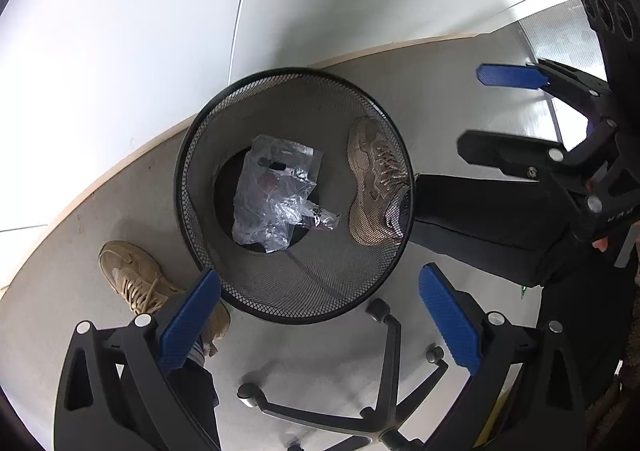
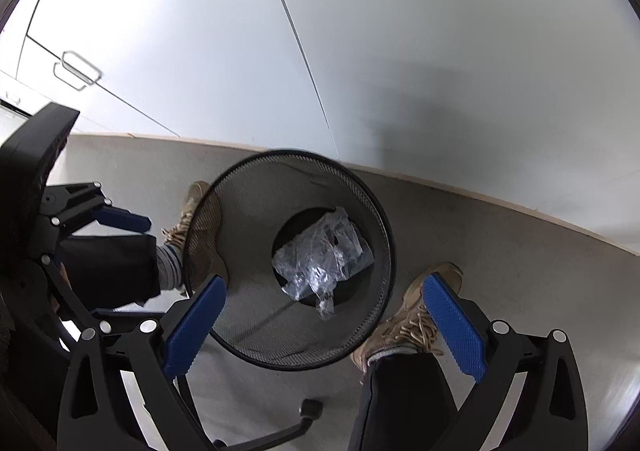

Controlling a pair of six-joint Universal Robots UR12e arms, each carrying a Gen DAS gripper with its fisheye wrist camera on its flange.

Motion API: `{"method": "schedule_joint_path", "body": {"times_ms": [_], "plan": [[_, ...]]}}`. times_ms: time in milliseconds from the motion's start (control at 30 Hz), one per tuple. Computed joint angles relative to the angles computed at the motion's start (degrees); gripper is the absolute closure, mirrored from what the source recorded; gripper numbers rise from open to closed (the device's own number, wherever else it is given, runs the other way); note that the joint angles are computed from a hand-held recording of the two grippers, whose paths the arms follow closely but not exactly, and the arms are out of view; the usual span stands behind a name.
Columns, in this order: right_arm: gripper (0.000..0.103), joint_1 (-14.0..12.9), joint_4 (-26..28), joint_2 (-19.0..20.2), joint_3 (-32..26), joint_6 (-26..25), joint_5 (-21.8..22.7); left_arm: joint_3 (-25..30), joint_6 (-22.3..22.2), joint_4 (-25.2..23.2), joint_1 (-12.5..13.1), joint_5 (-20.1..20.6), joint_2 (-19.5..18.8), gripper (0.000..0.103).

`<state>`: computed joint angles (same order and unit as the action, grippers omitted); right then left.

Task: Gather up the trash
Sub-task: 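Raise both tools from the wastebasket back toward the counter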

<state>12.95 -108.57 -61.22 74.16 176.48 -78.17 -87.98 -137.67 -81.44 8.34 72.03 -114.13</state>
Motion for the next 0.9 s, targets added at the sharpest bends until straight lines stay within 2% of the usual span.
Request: {"method": "schedule_joint_path", "body": {"times_ms": [200,367,433,600,667,733,900], "plan": [[0.004,-0.61,-2.46,-0.22,0.01,0.64,2.41,0.48,1.38,1.07,0.20,-1.21,0.99,0.004],[0.004,-0.58,-5.60,-0.45,-0.43,-0.37,3.36,1.48,3.67,0.43,1.01,-4.08,2.90,0.004],[0.004,-0.44,-6.68,-0.74,-0.87,-0.86,3.28,2.41,4.36,-0.27,1.85,-6.72,3.83,0.004],[0.004,-1.10,-12.27,-1.45,-2.97,0.83,8.91,3.94,6.72,0.24,4.64,-13.57,7.81,0.004],[0.004,-1.01,-13.61,-1.71,-4.60,-1.69,10.75,4.26,7.59,1.13,5.70,-15.87,9.42,0.004],[0.004,-0.56,-14.06,-1.83,-6.53,-4.31,10.52,4.51,7.75,2.56,6.69,-17.90,10.79,0.004],[0.004,-0.08,-16.08,-2.49,-9.87,-7.83,11.65,5.39,5.82,6.41,9.10,-22.15,13.17,0.004]]}}
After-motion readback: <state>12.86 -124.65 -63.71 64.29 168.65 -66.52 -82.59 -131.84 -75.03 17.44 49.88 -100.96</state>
